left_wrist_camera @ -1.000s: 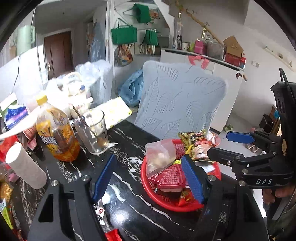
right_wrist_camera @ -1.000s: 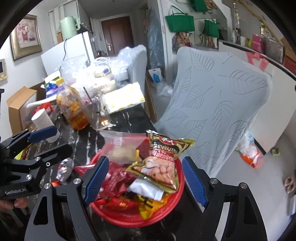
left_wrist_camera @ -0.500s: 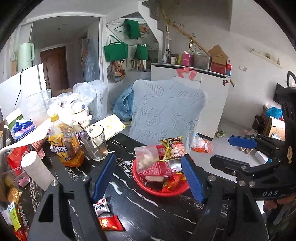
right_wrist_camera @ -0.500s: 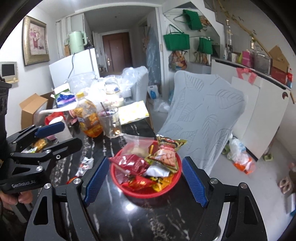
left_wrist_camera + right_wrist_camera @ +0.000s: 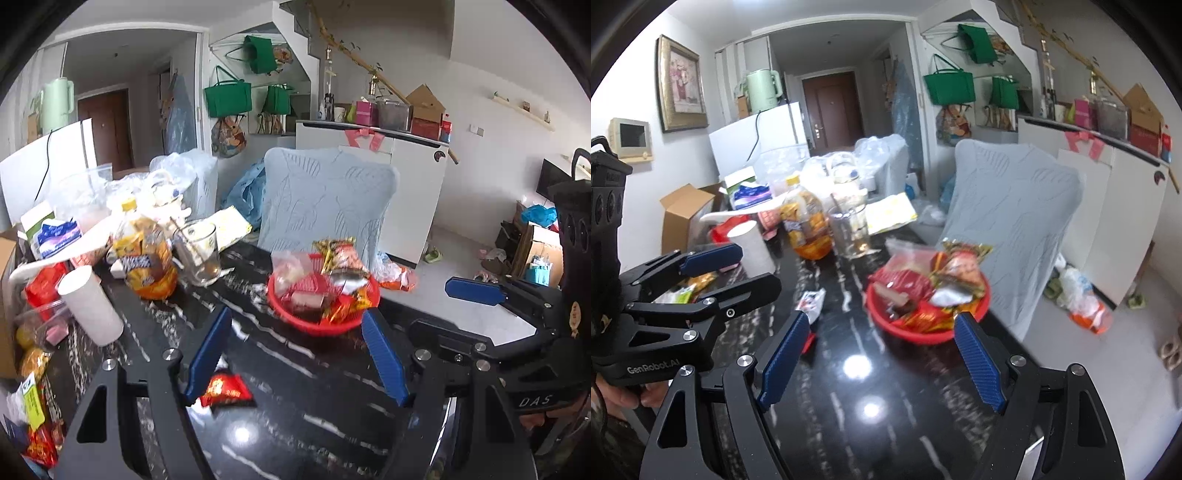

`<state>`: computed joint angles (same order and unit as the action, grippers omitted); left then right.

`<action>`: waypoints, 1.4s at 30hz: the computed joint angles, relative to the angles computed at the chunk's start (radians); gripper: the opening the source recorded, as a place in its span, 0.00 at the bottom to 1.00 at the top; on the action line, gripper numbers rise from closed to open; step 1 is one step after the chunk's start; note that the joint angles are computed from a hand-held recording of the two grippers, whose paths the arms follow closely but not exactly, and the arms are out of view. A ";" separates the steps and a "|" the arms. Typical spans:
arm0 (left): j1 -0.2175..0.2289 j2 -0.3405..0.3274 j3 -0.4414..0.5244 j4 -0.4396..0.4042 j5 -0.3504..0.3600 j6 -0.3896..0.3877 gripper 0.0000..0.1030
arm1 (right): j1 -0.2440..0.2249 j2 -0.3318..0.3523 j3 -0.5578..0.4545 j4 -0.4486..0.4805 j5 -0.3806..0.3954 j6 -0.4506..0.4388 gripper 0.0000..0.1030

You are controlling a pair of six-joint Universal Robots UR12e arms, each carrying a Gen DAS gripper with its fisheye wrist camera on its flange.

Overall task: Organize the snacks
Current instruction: 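Move both grippers back from the basket toward the remaining red and white packets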

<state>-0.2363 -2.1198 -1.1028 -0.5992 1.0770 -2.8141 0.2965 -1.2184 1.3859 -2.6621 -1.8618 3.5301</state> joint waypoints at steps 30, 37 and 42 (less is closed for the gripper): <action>0.083 -0.078 0.045 -0.159 0.121 -0.074 0.70 | 0.020 0.211 -0.209 0.177 0.222 -0.009 0.79; 0.093 -0.108 0.083 -0.195 0.148 -0.113 0.70 | 0.013 0.278 -0.300 0.244 0.278 -0.054 0.78; 0.095 -0.127 0.109 -0.219 0.166 -0.131 0.70 | 0.010 0.326 -0.371 0.298 0.289 -0.119 0.73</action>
